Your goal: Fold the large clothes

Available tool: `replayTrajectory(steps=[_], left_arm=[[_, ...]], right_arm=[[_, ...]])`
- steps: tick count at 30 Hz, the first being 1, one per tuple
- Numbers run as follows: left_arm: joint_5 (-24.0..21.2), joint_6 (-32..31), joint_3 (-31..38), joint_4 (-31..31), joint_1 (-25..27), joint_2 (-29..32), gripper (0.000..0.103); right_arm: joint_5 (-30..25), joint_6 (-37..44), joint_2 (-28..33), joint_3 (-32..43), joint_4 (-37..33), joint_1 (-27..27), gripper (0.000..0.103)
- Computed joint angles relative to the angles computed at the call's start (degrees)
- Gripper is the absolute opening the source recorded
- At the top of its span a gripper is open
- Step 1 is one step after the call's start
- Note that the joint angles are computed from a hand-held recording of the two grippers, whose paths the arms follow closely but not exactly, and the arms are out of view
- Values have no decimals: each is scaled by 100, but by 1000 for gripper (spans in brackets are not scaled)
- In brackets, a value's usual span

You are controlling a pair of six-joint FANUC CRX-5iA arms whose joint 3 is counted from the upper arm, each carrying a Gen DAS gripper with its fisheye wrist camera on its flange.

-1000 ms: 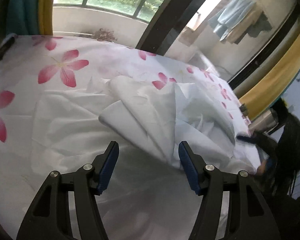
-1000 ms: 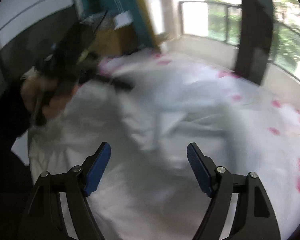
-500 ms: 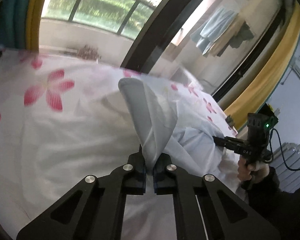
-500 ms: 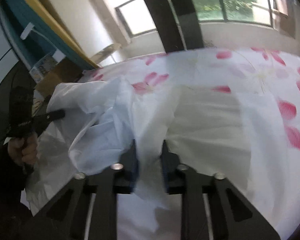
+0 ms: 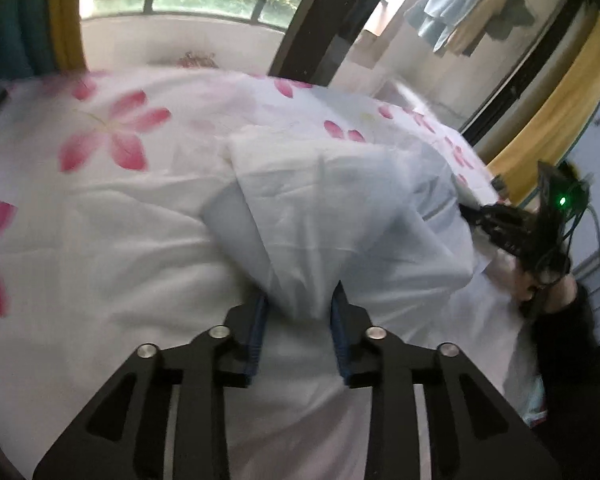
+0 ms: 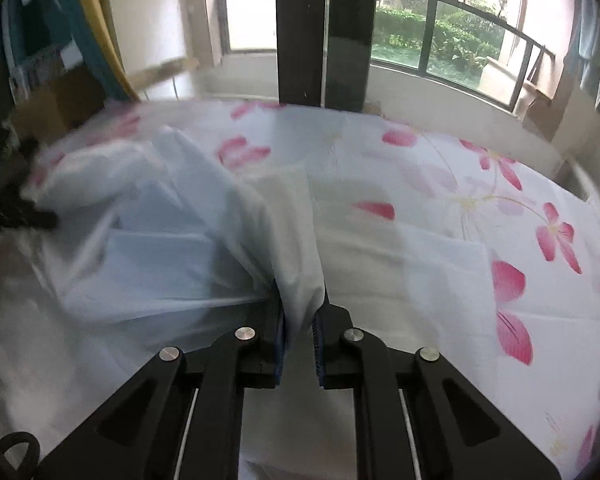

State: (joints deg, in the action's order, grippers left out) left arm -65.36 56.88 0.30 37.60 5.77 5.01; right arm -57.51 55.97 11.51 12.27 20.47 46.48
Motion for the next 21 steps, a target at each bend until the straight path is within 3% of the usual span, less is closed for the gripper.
replayTrajectory(steps=[2,4,7,9,12,13,15,18,19,21], left_arm=[[62,-141,-100,31,57,-206,47],[213,-327,-153,44,103,-387,47],[543,-560,-164,54,77,-544,47],[841,-743,-183,119,-21,-572,47],[1042,-852,0,117,-267,-394,47],[1124,-907,83,99,-387,-287,47],[1144,-745,330,-174,-572,-86,47],[991,216,942,-1400,-857,153,47],[1036,198,875,-1321,-862,124,47],[937,-140,640,-814,-788,83,47]], right_arm=[[-139,-32,-51,-7,142,58,13],[-289,-122,-113,11,397,131,16],[-336,-365,-181,-31,926,270,36],[-208,-715,-252,-135,1391,399,46],[321,-1392,-330,-393,1817,491,46],[636,-1379,-308,-393,1625,510,46],[681,-732,-53,13,839,514,46],[715,75,303,497,-160,478,44],[665,239,385,612,-410,466,40],[578,594,412,736,-912,429,15]])
